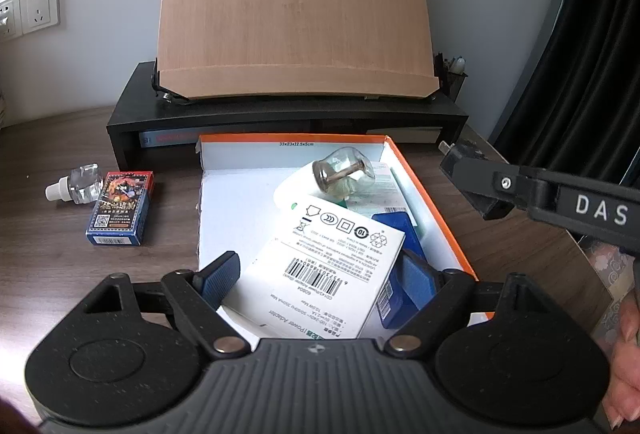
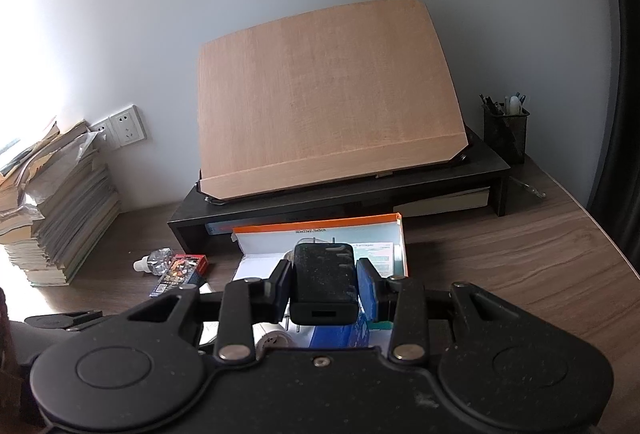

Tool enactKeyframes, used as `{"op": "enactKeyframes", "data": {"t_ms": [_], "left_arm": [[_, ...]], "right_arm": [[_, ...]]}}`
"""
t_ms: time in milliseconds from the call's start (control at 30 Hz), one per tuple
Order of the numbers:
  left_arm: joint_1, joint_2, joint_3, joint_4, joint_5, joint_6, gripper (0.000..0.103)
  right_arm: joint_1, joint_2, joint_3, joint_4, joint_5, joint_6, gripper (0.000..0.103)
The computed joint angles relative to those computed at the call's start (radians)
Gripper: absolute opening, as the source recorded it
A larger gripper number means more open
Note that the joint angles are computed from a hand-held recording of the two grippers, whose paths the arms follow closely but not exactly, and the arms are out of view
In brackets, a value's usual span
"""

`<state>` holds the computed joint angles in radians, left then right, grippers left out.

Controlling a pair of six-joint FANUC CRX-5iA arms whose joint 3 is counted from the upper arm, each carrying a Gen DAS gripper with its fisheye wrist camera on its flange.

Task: Organize rigid objects
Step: 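Open both grippers releasing the black charger and white box into the tray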

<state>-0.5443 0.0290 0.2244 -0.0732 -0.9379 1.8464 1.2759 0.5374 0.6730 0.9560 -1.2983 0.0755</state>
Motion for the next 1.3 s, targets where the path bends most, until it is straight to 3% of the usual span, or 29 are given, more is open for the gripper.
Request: {"op": "enactKeyframes", "data": {"t_ms": [467,1300], "left_arm": [[0.004,0.008,0.001,0.022,-0.007,-0.038,0.087],[0.001,0.039,0.042,-0.003,-0.049,-0.046,0.087]], "right_arm": [[-0.032,0.008,0.002,-0.024,0.022,0.025,0.044],[-0.111,0.098,0.119,-0.069,0.032,0.164,0.047]]}}
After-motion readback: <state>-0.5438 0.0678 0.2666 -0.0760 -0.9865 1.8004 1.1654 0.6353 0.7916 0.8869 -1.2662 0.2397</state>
